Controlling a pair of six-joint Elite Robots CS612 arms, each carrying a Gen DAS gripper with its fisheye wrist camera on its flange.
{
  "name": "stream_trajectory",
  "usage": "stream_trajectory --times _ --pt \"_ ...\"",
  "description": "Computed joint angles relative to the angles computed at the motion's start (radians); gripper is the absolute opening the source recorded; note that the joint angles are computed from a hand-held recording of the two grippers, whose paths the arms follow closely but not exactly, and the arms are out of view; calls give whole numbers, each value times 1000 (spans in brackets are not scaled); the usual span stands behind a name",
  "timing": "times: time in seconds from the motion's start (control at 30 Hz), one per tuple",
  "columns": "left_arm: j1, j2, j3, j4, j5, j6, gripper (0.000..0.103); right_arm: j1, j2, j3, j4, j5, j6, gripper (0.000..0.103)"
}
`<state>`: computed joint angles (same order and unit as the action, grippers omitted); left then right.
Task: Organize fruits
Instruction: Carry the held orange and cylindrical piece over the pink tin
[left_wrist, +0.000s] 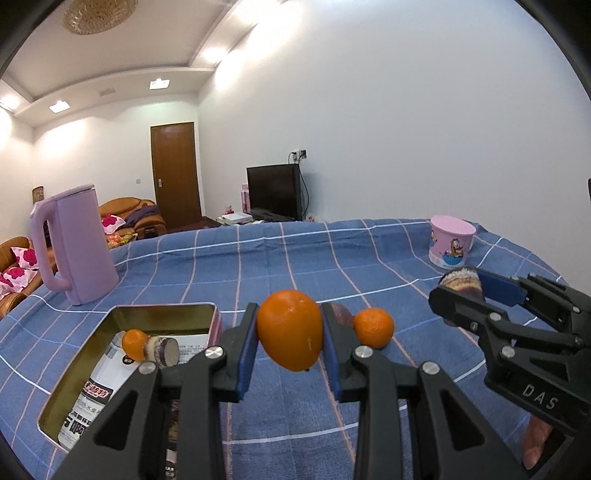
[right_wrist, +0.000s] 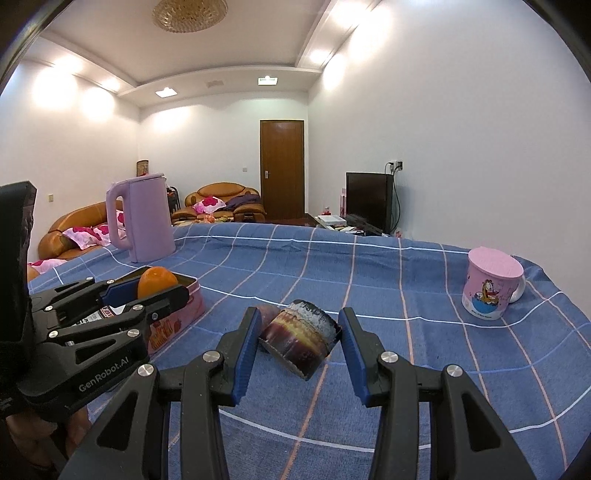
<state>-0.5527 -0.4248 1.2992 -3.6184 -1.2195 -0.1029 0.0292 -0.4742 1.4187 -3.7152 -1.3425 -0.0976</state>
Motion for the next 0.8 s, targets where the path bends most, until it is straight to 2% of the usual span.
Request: stream_trajectory --times 0.27,0.8 --pt "-4 3 8 -50 21 13 33 -2 1 4 -21 12 4 45" --pt "-7 1 11 -55 39 17 33 -1 1 5 -27 12 3 45"
